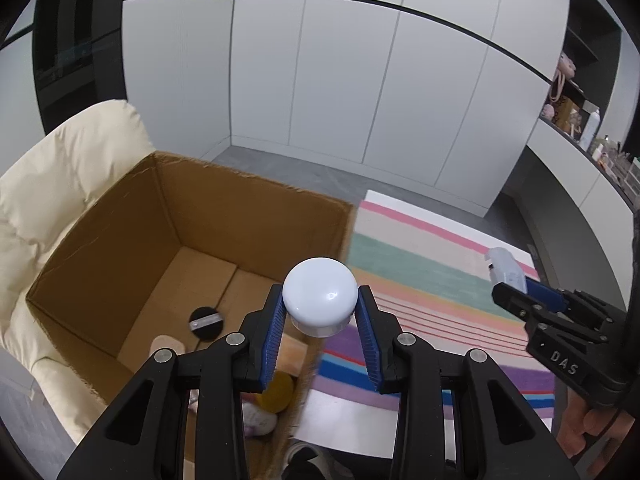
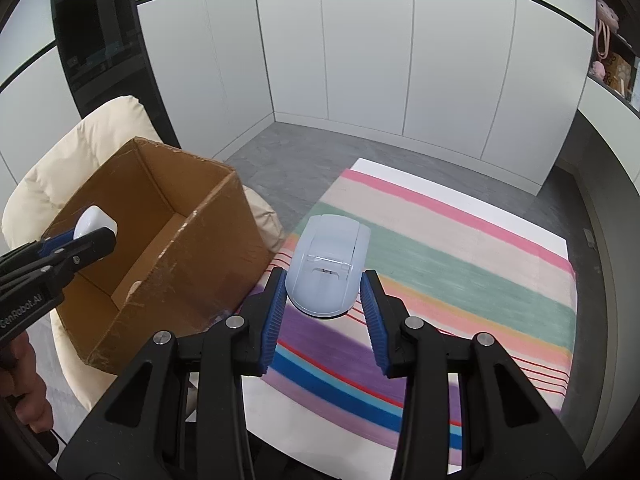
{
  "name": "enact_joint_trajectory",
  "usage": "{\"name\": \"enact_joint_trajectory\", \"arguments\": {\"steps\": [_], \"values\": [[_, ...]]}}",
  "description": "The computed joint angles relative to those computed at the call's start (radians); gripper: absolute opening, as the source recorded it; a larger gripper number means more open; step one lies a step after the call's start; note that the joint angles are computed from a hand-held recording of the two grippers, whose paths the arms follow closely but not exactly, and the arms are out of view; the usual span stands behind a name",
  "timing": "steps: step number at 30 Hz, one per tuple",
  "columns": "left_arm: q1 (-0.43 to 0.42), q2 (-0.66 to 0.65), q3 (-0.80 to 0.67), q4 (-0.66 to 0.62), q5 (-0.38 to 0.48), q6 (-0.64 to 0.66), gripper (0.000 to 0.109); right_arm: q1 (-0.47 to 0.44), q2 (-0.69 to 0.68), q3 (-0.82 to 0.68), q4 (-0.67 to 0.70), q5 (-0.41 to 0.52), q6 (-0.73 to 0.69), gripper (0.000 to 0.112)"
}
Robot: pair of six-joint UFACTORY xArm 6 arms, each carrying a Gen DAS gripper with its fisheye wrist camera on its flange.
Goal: Organize objects
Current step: 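Carry the white jar with the left tool and pale container with the right tool toward the box, then open the left tool over the box to drop the white jar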
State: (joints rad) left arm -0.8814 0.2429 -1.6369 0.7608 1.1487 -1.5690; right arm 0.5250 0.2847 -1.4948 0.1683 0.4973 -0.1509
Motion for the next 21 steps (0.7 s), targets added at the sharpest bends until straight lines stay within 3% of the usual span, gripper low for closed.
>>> {"name": "enact_joint_trajectory", "arguments": {"steps": [21], "values": [[0.003,-0.131,0.185,-0.037,0.044,-0.049,0.036,0.081,0.037,-0.058,0.020,0.014,-0.029,0.040]]}}
